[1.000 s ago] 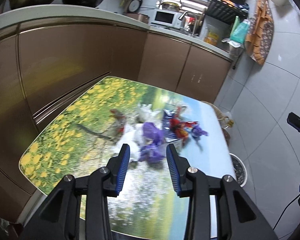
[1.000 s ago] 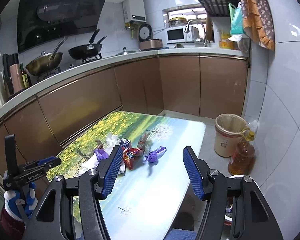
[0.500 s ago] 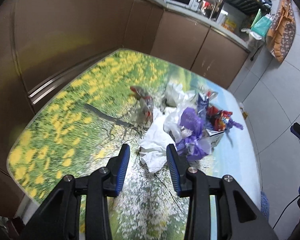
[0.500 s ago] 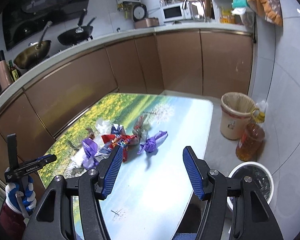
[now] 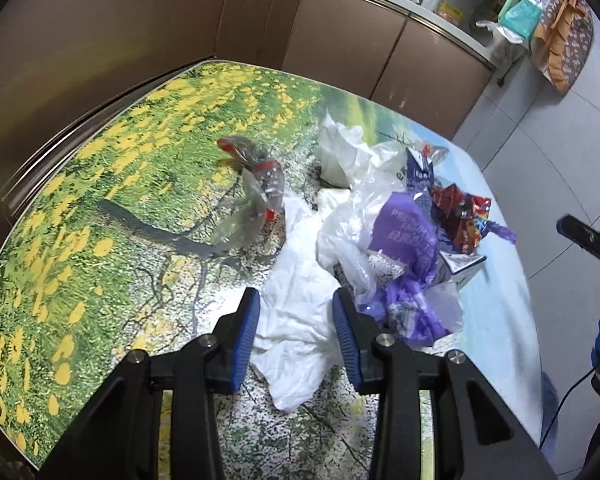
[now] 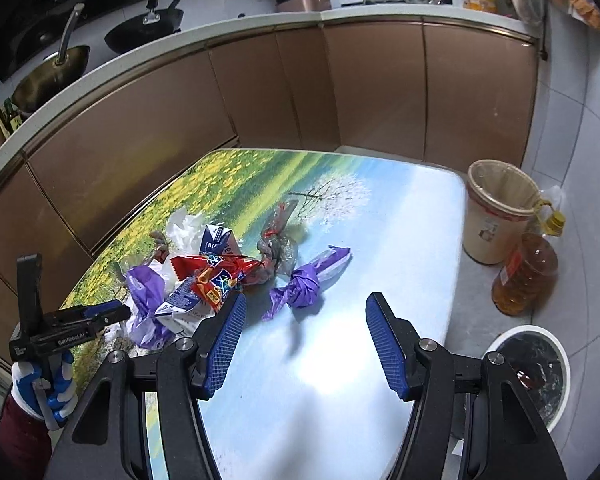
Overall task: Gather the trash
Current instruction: 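Grasp the white tissue with the left tool while the right tool grasps a purple bag, then lift and carry the tissue and purple bag over the trash bin with both tools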
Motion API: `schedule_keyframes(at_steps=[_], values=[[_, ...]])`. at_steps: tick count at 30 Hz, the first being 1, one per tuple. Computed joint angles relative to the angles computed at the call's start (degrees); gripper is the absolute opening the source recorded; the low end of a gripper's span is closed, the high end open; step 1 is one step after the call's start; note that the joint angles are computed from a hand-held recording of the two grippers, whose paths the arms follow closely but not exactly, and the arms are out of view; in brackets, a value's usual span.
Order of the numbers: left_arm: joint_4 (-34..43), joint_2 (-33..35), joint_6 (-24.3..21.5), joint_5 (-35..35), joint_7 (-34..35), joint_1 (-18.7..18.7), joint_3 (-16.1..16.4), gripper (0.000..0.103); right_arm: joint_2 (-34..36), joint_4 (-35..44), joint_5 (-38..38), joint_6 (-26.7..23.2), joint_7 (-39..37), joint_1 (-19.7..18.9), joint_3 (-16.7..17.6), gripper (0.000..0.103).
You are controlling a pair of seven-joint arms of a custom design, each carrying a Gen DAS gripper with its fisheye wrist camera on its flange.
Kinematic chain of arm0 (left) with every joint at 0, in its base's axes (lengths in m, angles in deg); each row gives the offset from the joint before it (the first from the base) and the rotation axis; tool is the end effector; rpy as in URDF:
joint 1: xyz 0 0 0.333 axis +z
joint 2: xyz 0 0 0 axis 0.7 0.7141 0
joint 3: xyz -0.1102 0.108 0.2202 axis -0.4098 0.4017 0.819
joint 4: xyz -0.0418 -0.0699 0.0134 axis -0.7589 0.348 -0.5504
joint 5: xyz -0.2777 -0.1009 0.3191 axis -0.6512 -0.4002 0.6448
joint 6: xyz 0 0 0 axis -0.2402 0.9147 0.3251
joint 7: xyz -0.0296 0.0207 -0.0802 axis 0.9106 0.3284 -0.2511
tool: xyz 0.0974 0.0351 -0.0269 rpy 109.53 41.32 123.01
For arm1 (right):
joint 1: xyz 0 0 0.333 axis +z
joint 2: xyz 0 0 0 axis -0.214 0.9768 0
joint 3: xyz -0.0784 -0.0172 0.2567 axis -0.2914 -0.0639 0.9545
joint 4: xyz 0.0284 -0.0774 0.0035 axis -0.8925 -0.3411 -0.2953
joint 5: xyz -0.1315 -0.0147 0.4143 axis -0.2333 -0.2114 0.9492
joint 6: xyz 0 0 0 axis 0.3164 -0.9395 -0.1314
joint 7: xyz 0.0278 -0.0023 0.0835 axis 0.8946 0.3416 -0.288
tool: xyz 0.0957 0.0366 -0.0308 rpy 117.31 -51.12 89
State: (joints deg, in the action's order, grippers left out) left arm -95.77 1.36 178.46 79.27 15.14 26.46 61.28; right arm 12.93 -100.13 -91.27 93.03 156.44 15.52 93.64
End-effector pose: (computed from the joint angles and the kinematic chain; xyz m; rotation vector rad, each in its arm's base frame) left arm 0.4149 -0.2463 0.4770 -2.0964 1.7213 -0.8681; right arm 0.4842 0.4087 0.5626 -1.9661 1.3563 -0.3484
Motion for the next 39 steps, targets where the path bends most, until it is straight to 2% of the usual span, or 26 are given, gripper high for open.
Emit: schedule_keyframes(at_steps=[6, 17, 25, 27, 31, 39], values=[[0.5, 1.1, 0.1, 1.7, -0.2, 0.6, -0.9, 0.032, 6.3, 5.5, 2.5, -0.7, -2.0, 0.7, -0.8, 0.062], [1.2, 1.6, 0.1, 3.9, -2.7, 1.0, -2.1, 0.012, 16.3, 15.4, 3.2, -5.7, -2.2, 3.2, -3.2, 0.061], [0.0, -0.1, 1.0, 4.1, -4.8, 0.5, -2.1, 0.009, 20.3, 19.9, 4.6, -9.5, -3.3, 3.8, -4.0, 0.058], [-0.2, -0.5, 1.0, 4.1, -5.2, 0.3, -2.2, 0.009, 21.0, 20.6, 4.3, -10.2, -3.6, 4.1, -4.2, 0.054], [-0.7, -1.9, 0.5, 4.5, -6.5, 0.1, -2.7, 0.009, 21.5, 20.9, 4.3, -10.7, -3.8, 4.4, -4.5, 0.034], [-2.7, -5.8, -0.6, 4.9, -9.3, -0.5, -3.3, 0.009, 15.9, 13.7, 6.0, -7.3, -4.4, 3.4, -3.9, 0.033]])
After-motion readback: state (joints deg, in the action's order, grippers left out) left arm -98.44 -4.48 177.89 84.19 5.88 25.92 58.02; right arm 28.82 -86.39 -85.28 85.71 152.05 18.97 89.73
